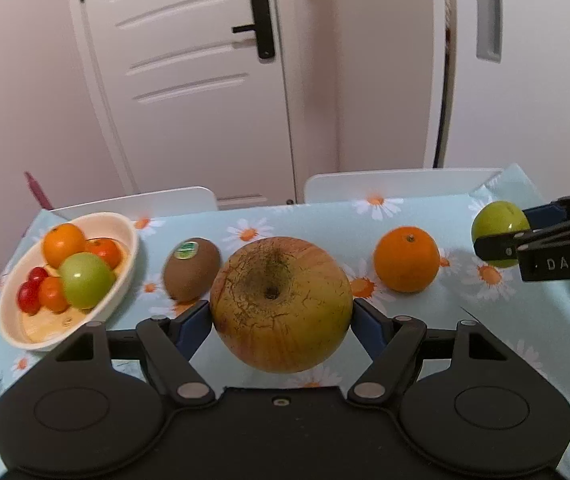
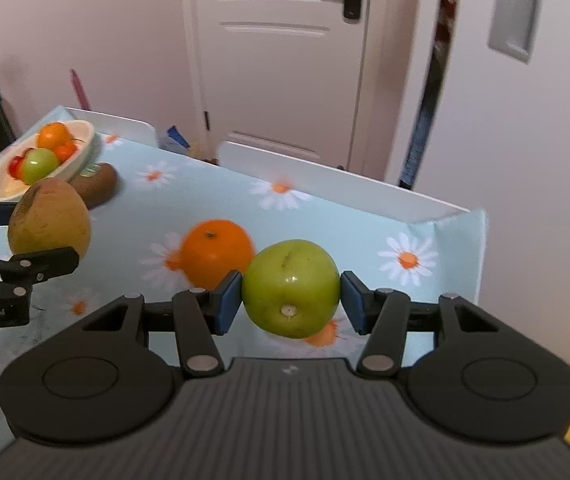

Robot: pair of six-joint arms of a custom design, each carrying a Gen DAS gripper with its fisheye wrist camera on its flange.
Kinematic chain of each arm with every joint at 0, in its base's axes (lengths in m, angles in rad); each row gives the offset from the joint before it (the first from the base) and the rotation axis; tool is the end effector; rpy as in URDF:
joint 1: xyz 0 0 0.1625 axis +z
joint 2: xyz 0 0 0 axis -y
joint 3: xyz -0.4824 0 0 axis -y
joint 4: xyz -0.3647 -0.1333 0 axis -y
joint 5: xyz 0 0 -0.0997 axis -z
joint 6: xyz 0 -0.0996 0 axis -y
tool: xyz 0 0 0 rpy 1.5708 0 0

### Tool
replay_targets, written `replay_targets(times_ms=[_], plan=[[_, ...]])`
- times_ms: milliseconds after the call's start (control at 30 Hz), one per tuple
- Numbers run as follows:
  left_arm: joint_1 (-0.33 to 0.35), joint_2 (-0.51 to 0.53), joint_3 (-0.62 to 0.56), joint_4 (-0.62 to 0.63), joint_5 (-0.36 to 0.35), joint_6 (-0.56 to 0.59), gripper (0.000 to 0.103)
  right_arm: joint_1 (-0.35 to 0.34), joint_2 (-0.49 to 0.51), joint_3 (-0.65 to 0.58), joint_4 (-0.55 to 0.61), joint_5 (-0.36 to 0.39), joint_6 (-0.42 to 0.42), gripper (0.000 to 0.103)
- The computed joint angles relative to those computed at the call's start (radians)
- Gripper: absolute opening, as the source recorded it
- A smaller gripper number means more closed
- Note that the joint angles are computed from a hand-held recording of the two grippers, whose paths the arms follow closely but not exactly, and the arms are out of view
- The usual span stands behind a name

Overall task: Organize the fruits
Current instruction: 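Grasp the large yellow-brown apple with the left gripper while the right gripper grasps a green apple, then carry both apples over the bowl and open both grippers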

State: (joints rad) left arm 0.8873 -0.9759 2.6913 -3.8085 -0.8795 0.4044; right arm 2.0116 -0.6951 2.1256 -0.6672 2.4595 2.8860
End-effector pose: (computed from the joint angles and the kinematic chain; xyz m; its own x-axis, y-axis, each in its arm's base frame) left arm -0.0637 -0.3898 0.1844 -0.5185 0.4850 -0.7043 0.8172 0.5234 -0.2412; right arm 0.2204 -0.3360 -0.0051 -0.7086 0.0725 0.7019 -0.4900 0.6652 -0.5634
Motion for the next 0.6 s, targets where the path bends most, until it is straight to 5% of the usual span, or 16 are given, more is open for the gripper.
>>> replay_targets(times_ms=[300, 600], plan=[[-0.025, -0.188, 0.009, 0.146, 0.061, -0.037, 0.079, 0.112, 0.034, -0.111, 0.144, -0.018, 0.063, 0.068], [0.073, -0.335, -0.075, 0.273, 0.042, 0.072, 0.079, 0.182, 0.132, -0.307, 0.295, -0.038, 0.097, 0.068]])
